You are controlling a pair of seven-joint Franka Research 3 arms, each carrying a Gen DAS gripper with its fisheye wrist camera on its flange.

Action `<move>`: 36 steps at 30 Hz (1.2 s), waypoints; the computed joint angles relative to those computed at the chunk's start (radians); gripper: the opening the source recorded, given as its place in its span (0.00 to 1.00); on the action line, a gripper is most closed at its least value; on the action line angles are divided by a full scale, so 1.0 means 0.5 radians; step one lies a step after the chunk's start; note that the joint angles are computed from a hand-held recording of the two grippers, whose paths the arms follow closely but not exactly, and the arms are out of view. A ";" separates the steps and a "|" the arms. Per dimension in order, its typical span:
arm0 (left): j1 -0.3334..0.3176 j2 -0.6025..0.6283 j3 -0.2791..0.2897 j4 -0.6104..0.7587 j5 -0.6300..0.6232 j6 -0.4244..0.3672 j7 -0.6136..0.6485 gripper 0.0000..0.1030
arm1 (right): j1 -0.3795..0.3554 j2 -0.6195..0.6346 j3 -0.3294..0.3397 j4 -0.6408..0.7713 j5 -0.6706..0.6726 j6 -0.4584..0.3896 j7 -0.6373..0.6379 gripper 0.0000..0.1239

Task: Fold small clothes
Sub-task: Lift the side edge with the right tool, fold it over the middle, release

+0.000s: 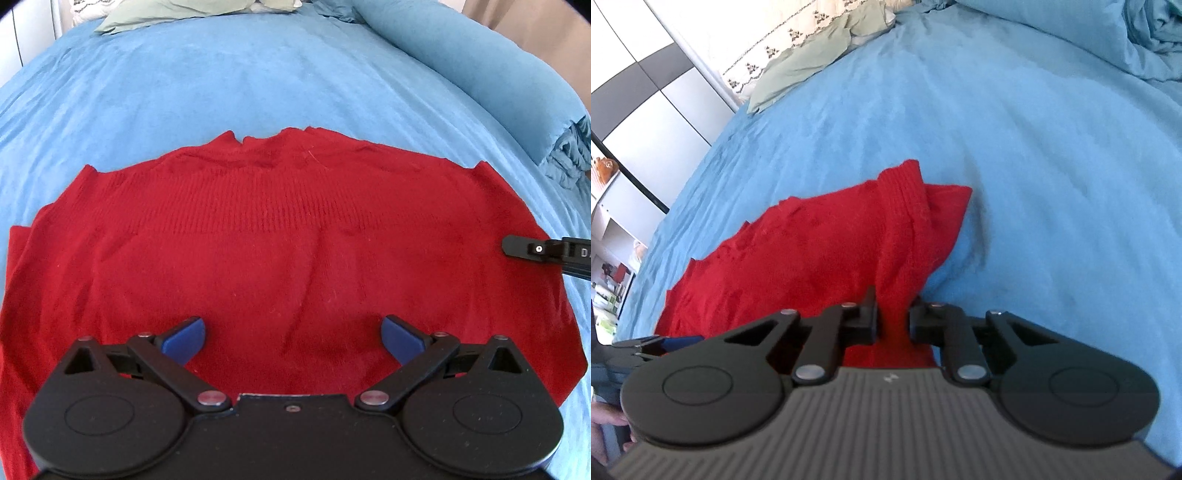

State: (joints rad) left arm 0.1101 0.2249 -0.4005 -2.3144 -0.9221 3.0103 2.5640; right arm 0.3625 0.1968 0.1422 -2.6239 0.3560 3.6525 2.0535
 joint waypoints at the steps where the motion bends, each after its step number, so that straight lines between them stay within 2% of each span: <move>1: 0.005 -0.008 -0.001 -0.002 -0.006 -0.009 -0.002 0.99 | 0.007 -0.014 0.001 -0.002 0.004 0.002 -0.011 0.23; 7: -0.021 -0.089 0.080 -0.028 0.035 -0.069 -0.086 0.98 | 0.087 -0.129 -0.009 0.082 0.094 -0.135 -0.188 0.23; 14: -0.056 -0.249 0.307 -0.063 0.001 -0.250 -0.087 0.98 | 0.203 -0.094 -0.009 0.494 0.161 -0.464 -0.471 0.23; 16: -0.061 -0.273 0.372 -0.067 -0.009 -0.276 -0.061 0.98 | 0.340 -0.003 -0.088 0.703 0.210 -0.575 -0.567 0.23; 18: -0.059 -0.286 0.425 -0.077 -0.018 -0.268 -0.018 0.98 | 0.339 0.139 -0.036 0.937 0.173 -0.672 -0.559 0.23; 20: -0.043 -0.271 0.471 -0.083 0.000 -0.241 0.020 0.98 | 0.410 0.298 -0.062 1.167 0.141 -0.764 -0.533 0.23; 22: -0.016 -0.245 0.495 -0.086 0.025 -0.231 0.059 0.98 | 0.543 0.498 -0.155 1.430 0.101 -0.862 -0.463 0.23; 25: 0.055 -0.207 0.499 -0.099 -0.001 -0.207 0.140 0.98 | 0.566 0.777 -0.115 1.758 0.055 -0.951 -0.390 0.23; 26: 0.081 -0.202 0.500 -0.106 -0.023 -0.216 0.153 0.98 | 0.605 0.852 -0.142 1.854 0.032 -1.001 -0.358 0.23; 30: 0.139 -0.206 0.494 -0.135 -0.123 -0.225 0.245 0.98 | 0.722 0.964 -0.249 2.016 -0.083 -1.079 -0.266 0.23; 32: 0.143 -0.212 0.490 -0.156 -0.159 -0.209 0.301 0.98 | 0.727 0.967 -0.247 2.019 -0.132 -1.087 -0.262 0.23; 34: 0.141 -0.224 0.491 -0.172 -0.174 -0.204 0.322 0.98 | 0.756 0.996 -0.280 2.075 -0.192 -1.180 -0.243 0.28; 35: 0.137 -0.220 0.495 -0.172 -0.175 -0.194 0.323 0.98 | 0.718 1.018 -0.229 2.112 -0.208 -1.213 -0.267 0.30; 36: 0.136 -0.229 0.498 -0.185 -0.177 -0.186 0.322 0.98 | 0.656 1.035 -0.141 2.138 -0.207 -1.220 -0.314 0.37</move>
State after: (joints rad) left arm 0.1784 0.1102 -0.1513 -2.4067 -1.0103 2.9175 2.7253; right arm 0.6906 0.7142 0.0716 -1.5549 0.2522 3.0424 1.8967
